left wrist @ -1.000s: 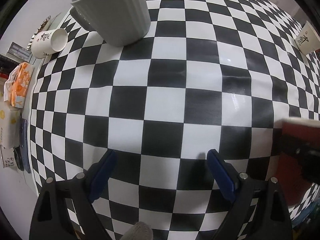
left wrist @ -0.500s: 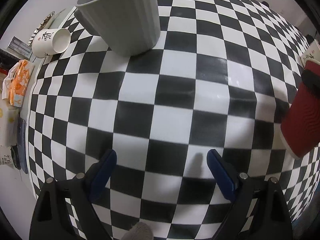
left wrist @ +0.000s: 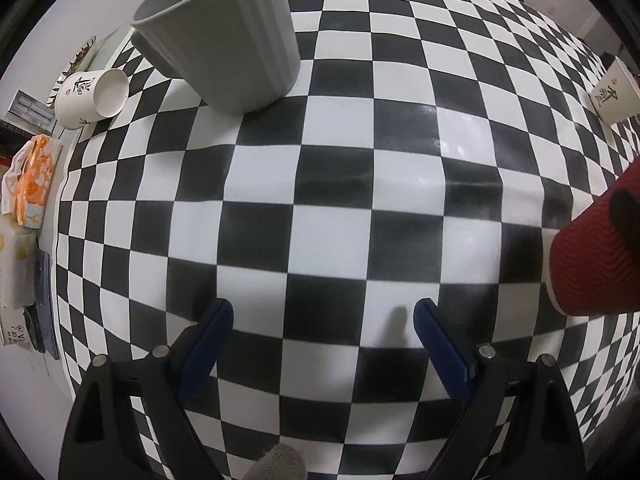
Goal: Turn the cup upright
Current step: 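Rotate the red cup upright with the right gripper and lower it, then set the red cup upright on the table and open the right gripper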
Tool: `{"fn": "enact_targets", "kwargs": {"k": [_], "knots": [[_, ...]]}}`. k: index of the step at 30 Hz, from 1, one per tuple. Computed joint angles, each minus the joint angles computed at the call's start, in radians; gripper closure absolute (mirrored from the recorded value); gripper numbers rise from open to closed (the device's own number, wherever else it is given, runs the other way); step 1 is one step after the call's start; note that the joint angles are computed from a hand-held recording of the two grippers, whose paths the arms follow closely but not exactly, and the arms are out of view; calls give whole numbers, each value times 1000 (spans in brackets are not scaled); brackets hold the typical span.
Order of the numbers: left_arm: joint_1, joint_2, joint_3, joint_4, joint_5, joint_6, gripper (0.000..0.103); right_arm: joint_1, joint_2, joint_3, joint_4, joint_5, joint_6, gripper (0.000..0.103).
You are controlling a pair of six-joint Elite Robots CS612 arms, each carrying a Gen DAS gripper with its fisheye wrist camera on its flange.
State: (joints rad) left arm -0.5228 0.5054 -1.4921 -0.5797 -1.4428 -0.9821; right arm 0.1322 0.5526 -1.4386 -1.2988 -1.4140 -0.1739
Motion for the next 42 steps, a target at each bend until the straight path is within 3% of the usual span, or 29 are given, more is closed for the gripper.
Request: {"fn": "enact_targets", "kwargs": {"k": [13,20,26,36,42], "knots": [[-43,8,-91,5,114,-20,9,8,14,-76,105,-119,21,14],[-67,-11,-101,-12,166,0,8,0,3,-109,141,-134,60,13],[-79,-35,-83,-30,201,15,8,-13,-12,-150,198,-111,37,13],[-116,-73,-79,33,258,-51,8,-51,-62,-175,326,-54,-19,13],[-155,-122,-79,75,273,-101,8,-69,-133,-167,481,-123,-57,13]]}}
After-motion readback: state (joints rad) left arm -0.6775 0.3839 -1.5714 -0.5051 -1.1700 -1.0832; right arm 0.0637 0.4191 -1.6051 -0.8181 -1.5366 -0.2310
